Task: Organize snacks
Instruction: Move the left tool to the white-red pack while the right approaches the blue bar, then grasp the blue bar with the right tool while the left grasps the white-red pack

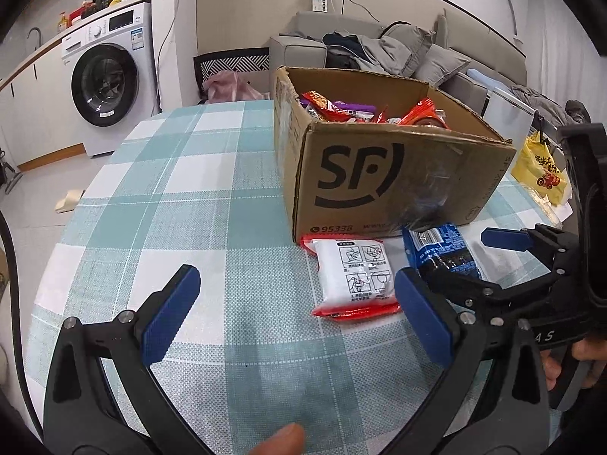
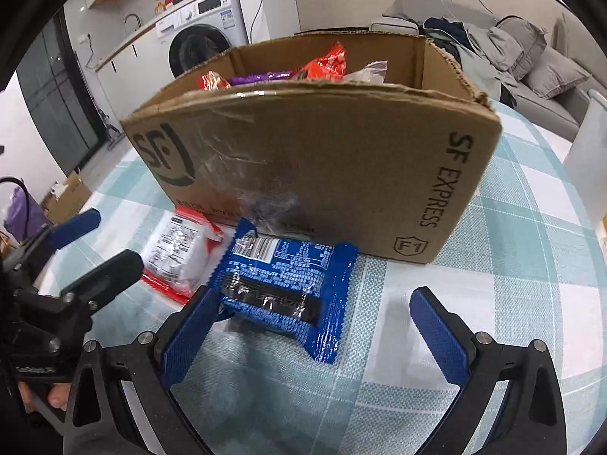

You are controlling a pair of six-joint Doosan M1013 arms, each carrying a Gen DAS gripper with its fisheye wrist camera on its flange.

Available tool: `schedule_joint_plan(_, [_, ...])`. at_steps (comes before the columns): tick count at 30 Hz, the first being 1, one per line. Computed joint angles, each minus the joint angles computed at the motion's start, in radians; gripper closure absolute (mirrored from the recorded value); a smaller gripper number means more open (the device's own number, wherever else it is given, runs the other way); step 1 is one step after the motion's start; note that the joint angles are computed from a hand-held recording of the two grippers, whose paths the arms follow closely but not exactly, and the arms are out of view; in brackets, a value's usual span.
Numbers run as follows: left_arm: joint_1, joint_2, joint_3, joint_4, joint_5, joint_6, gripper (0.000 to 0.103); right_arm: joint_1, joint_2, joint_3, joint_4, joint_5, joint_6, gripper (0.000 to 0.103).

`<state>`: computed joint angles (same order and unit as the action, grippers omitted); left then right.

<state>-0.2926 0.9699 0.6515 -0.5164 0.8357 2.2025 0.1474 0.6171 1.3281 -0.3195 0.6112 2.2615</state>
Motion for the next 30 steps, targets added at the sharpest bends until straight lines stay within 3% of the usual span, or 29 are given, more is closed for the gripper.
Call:
schedule_joint_plan(12, [0.0,0.007,-0.009,0.01,0.004,-0.007,0.001,-0.02,-0.023,0.038,-0.011,0.024,0.026,0.0])
schedule_joint_plan(18, [0.001,0.003,-0.001,0.011,0.002,-0.007,0.001,-0.027,-0.036,0.054,0.036,-0.012,-0.019,0.0])
schedule_joint_plan(30, [0.003,0.002,0.0,0.008,0.005,-0.017,0.001,-0.006,0.0,-0.008,0.007,0.028,-0.049,0.002])
